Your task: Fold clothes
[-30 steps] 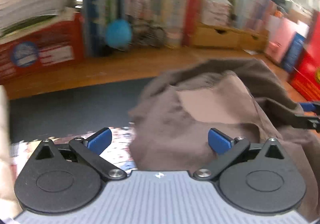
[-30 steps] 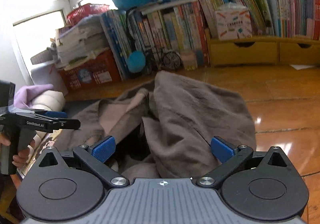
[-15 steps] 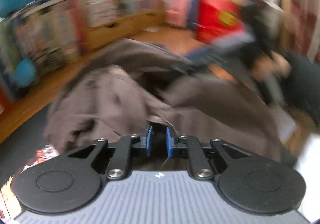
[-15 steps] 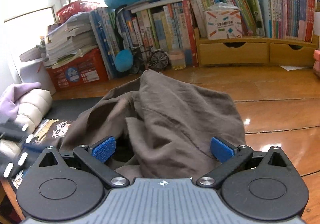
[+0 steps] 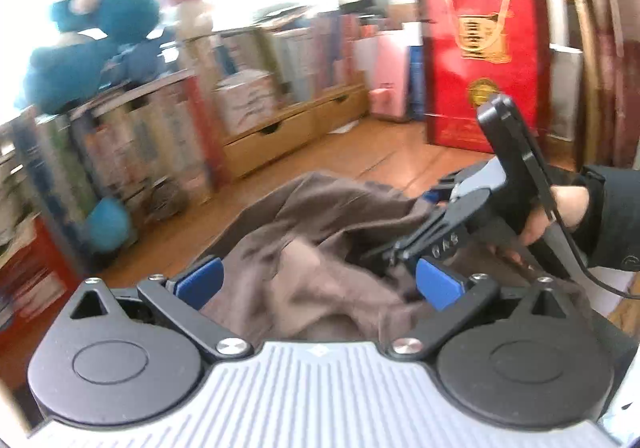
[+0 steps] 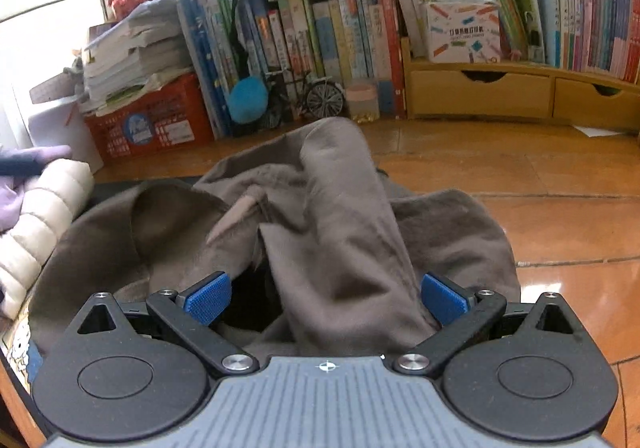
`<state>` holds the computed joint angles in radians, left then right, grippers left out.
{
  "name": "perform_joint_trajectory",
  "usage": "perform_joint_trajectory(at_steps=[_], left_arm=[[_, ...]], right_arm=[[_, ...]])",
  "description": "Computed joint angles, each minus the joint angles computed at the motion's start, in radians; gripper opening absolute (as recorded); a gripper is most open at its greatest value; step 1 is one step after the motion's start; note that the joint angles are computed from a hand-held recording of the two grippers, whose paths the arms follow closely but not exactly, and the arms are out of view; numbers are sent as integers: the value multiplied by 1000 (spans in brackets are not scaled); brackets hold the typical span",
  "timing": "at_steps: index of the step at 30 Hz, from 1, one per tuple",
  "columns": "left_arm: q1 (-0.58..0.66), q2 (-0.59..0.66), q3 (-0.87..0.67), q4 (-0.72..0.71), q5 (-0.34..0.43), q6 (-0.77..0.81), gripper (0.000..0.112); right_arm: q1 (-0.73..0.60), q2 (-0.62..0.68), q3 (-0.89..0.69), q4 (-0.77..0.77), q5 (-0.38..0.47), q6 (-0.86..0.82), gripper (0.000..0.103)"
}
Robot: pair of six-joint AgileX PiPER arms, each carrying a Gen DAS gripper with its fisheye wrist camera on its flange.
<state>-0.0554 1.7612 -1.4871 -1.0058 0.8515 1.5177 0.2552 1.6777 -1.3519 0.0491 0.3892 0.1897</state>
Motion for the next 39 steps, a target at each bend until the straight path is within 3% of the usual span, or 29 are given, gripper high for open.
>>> perform_joint_trajectory(at_steps=[3, 6, 10, 15, 17, 20, 23, 26, 28, 39], left_arm=[[-92, 123, -138, 237, -65, -218, 103], [-132, 263, -321, 491, 7, -501, 103], [-110, 352, -440, 512, 91, -625, 103], [-78, 347, -433, 460, 71, -665, 103], [-73, 373, -476, 464, 125, -705, 102], [-113, 369, -446, 571, 93, -757, 84], [-124, 300, -338, 590, 13, -751, 62], [-99, 244, -281, 540, 19, -736, 42], [-65, 201, -236, 479, 43, -672, 19], [-27, -52, 79, 360, 141, -281, 16]], right_arm=[[-15, -8, 21, 61, -10, -36, 103], [-22, -7, 35, 99, -19, -67, 103], [-8, -3, 64, 48, -56, -33, 103], [44, -10, 115, -255, -113, 202, 103], [57, -5, 107, -324, -98, 256, 103], [67, 6, 88, -356, -70, 283, 103], [84, 18, 66, -417, -34, 328, 103], [110, 34, 37, -497, 20, 381, 103], [123, 40, 30, -538, 36, 410, 103], [117, 34, 44, -515, 25, 398, 103]])
